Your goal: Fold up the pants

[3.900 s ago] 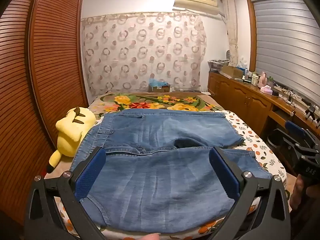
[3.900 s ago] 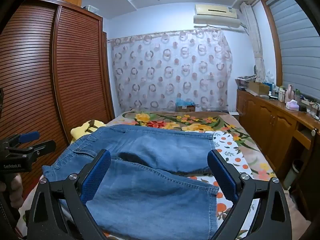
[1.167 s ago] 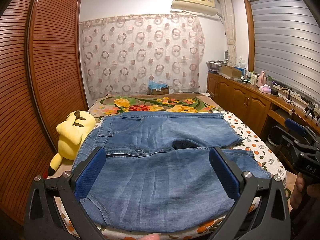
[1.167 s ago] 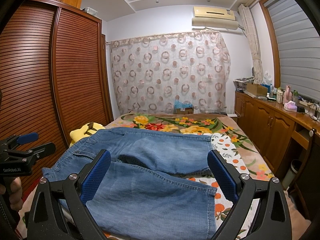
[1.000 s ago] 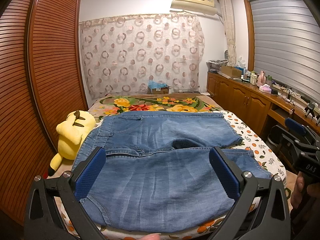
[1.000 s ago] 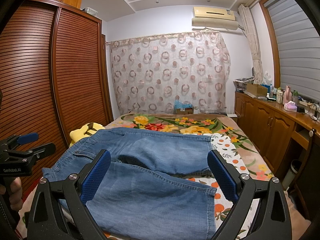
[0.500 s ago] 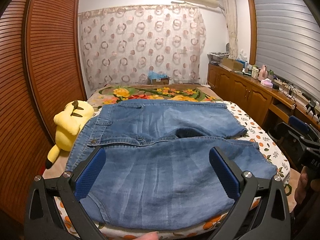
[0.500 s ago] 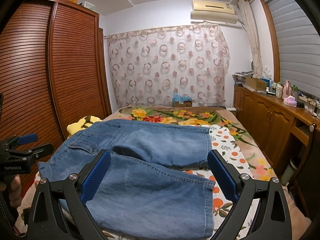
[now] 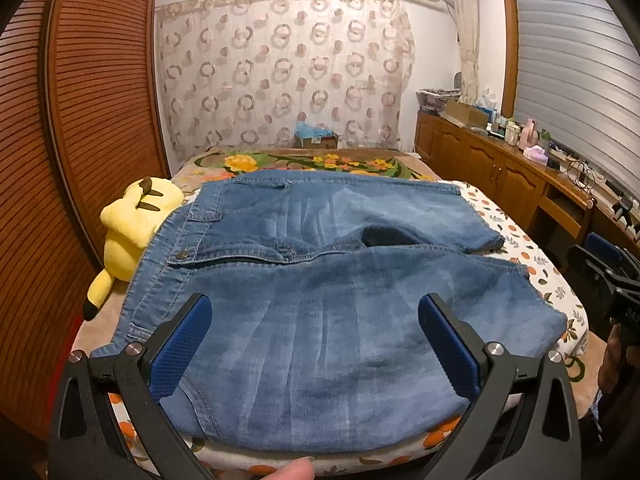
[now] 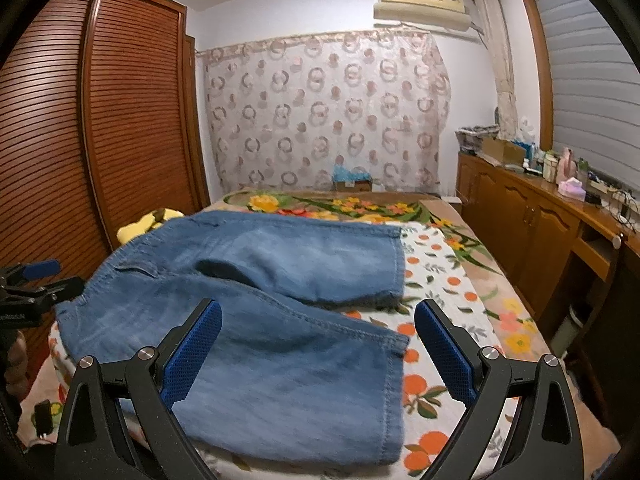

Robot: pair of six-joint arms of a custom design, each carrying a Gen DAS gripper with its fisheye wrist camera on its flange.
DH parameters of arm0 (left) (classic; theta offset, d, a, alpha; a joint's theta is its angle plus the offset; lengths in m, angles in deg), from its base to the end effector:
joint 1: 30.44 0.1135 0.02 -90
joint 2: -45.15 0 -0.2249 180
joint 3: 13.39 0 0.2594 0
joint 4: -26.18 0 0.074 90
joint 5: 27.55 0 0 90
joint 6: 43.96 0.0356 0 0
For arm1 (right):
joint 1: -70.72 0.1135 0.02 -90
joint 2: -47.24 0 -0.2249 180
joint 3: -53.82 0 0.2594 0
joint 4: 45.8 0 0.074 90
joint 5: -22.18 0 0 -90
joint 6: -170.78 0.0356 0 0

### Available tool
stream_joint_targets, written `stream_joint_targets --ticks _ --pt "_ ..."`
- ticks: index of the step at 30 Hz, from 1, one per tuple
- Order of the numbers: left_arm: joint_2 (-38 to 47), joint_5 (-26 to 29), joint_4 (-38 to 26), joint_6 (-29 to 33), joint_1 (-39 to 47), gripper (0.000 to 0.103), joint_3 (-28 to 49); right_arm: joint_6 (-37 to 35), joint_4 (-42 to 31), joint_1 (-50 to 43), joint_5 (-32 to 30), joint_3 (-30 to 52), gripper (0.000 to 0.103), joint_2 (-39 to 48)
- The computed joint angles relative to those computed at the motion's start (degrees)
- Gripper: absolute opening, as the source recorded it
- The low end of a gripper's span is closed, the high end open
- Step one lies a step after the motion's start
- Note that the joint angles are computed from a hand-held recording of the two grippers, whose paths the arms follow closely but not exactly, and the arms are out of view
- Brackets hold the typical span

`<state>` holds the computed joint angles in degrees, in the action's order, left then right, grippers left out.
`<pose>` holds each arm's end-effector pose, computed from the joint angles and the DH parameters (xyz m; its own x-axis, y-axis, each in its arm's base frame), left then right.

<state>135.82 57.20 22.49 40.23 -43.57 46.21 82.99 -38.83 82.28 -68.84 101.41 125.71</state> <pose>0.3267 -0.0729 0.1421 -0.5679 0.0289 -0.8226 0.0960 0.9949 -0.0313 0.2917 0.0603 0.1563 -0.4051 -0.0435 -0.9132 -0.2008 0.9787 0.0425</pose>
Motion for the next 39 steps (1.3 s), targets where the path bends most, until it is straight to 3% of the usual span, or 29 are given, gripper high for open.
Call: stream_joint_targets --ticks 10,24,39 --pt "4.7 1.3 0.4 -0.2 0.4 0.103 1.7 -1.4 -7.8 -2.9 -0.8 1.7 0.093 0.8" --pt "8.4 2.8 0.8 0.8 2.8 0.103 2.9 -1.7 -24.2 -3.0 -4.8 3.7 0.085 -4.9" --pt "10.8 5.0 2.3 1.7 11.9 0.103 2.2 -2.5 -26.0 -3.6 -8.2 0.6 0.08 -7.3"
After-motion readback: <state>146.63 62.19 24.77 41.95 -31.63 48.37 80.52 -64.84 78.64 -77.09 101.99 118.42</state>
